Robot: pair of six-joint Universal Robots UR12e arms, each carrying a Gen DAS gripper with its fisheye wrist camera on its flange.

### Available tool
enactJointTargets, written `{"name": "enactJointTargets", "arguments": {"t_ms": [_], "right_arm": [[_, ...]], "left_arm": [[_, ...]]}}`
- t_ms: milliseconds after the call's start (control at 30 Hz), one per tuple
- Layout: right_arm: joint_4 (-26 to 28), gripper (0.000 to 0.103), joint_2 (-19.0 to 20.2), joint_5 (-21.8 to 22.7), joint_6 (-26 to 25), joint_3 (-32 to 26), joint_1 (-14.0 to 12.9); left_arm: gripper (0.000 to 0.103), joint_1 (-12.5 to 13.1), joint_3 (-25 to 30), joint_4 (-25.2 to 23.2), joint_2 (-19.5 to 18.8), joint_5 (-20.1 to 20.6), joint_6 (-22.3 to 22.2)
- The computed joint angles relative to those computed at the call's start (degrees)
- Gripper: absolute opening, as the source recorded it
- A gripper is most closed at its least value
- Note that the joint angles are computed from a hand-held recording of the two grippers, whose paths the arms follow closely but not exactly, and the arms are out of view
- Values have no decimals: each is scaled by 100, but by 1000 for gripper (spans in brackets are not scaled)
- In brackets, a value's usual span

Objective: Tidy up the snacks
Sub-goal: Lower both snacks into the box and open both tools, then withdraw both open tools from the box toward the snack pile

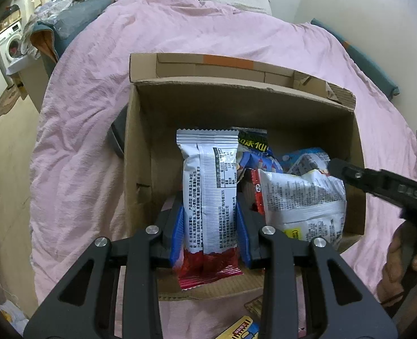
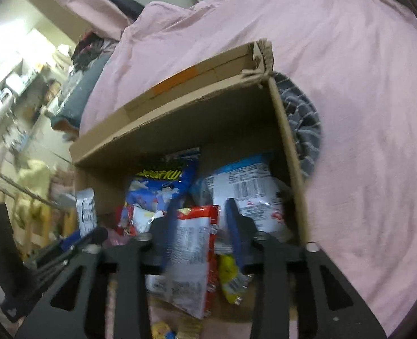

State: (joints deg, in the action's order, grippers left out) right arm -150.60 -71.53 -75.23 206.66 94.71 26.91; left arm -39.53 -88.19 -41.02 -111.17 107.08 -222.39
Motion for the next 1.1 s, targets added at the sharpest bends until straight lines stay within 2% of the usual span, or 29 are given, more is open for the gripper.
{"name": "enactJointTargets", "arguments": {"t_ms": [33, 67, 100, 167, 200, 233, 267, 300, 333, 367, 400, 433, 467, 600, 733, 833, 867, 1000, 1100], "right_arm": [[-92, 60, -64, -193, -87, 31, 36], [-130, 63, -101, -305, -142, 45, 57], [-172, 63, -151, -420, -226, 63, 77], [-405, 61, -244, -105, -279, 176, 27], [-405, 58, -256, 161, -343, 189, -9], [-271, 40, -260, 345, -533, 169, -5], [-58, 27, -254, 296, -765, 124, 39], [146, 26, -228, 224, -940, 61, 90], [382, 25, -178, 195, -1099, -11, 142], [571, 23, -125, 131, -1178, -86, 186], [699, 23, -69, 35, -1232, -140, 228], [736, 23, -5, -54, -1247, -182, 265], [754, 23, 59, -26, -1235, -222, 272], [886, 23, 192, 66, -1301, -334, 290], [744, 22, 182, 49, -1233, -324, 276], [419, 23, 7, 417, -962, -96, 114], [312, 26, -28, 457, -873, -51, 92], [-21, 26, -187, 556, -614, 147, 13], [-51, 27, -280, 498, -499, 245, -1]], "left_arm": [[29, -2, 1, 6, -5, -2, 16], [29, -7, -1, 12, -8, 1, 61], [29, -11, -3, 17, -10, 8, 96], [29, -13, 3, -30, -14, -16, 138], [29, 0, 0, -50, -11, -81, 127], [29, 12, -7, -49, -9, -155, 115], [31, 25, -12, -45, -6, -238, 105], [33, 37, -15, -44, -4, -315, 96], [43, 43, -22, -7, -1, -376, 106], [57, 32, -19, 16, -4, -346, 125], [65, 6, -4, 5, -11, -226, 143], [78, -28, 13, -16, -18, -59, 164], [84, -48, 18, -19, -18, 40, 177], [84, -44, -37, 24, 21, 93, 134], [84, -9, -84, -49, 48, 55, 88], [84, 14, -135, -28, 85, -27, 7], [84, 14, -155, 10, 102, -38, -5], [84, -44, -186, 96, 158, 109, 55], [84, -84, -222, 154, 205, 204, 50]]}}
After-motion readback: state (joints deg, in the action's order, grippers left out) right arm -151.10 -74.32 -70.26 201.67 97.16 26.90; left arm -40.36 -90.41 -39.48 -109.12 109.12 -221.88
